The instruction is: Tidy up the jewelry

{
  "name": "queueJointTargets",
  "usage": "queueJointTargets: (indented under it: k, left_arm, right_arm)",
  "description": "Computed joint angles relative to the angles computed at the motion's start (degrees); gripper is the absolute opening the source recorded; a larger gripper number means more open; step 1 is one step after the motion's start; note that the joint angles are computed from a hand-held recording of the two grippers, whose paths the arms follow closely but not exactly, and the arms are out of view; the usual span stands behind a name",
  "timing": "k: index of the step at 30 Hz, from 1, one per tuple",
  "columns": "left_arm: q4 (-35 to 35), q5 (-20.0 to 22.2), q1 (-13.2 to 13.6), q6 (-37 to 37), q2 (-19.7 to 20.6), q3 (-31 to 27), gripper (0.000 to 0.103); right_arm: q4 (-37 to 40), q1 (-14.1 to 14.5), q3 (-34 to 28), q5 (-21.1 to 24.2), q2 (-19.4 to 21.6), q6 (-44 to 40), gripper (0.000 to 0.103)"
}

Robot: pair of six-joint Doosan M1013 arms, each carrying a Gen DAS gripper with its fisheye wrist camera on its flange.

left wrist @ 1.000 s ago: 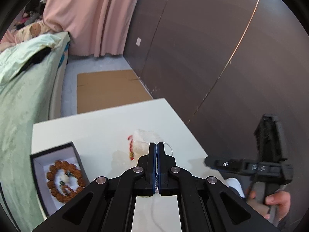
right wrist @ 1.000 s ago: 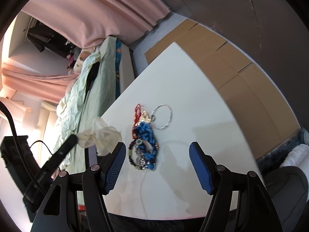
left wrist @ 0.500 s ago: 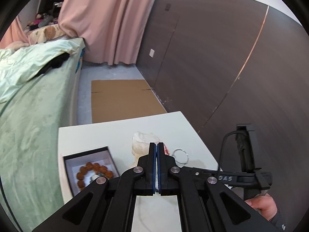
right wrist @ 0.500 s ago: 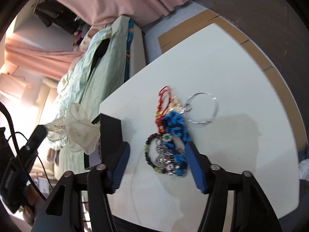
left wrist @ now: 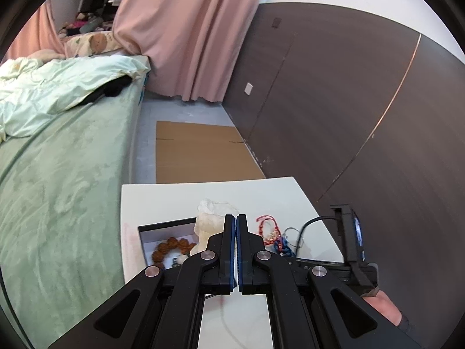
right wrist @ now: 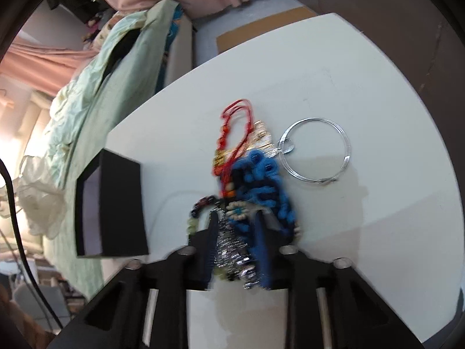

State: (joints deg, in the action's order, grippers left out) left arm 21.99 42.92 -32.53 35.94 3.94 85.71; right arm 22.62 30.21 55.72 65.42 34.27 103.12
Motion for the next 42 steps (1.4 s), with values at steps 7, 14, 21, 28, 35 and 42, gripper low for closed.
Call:
queueJointTargets:
  k: [7,14,21,28,35,42]
  left_arm:
    - [0.82,-0.79,0.57,-1.85,-0.78,1.24,0.0]
    - [-0.28,-0.6,1.36,-3.03,-0.61,1.91,0.0]
    - [-7.46,2.08,3.44,-2.69,0.6,1.54,0.008]
    - [-3.45,-0.97,3.35,-8.24,-1.91,4.96,0.08]
    - [-1.44,-0.12,3.9,-10.27,-4.33,7.45,0.081]
    - [-0.04,0.48,4.64,-12.69,-6.69,10.08,0.081]
  right_arm:
    - [3.42,-0.83,2.58,-3.67,-2.7,-1.38,0.013]
    - [6.82,-1.28,3.24,-6.21,-5.21,-4.17,0.013]
    - [9.57,-0.62,1.5,-6.84,-6.04,-7.47,0.013]
    - [11.31,0.84,-1.83,-5.14,-4.35,-8.63,0.013]
    - [13.73,2.75,-4.92,-3.51,-1.88,-9.03,0.013]
    - [14.92,4.92,-9.65,-0.94,1.59,-9.2,0.013]
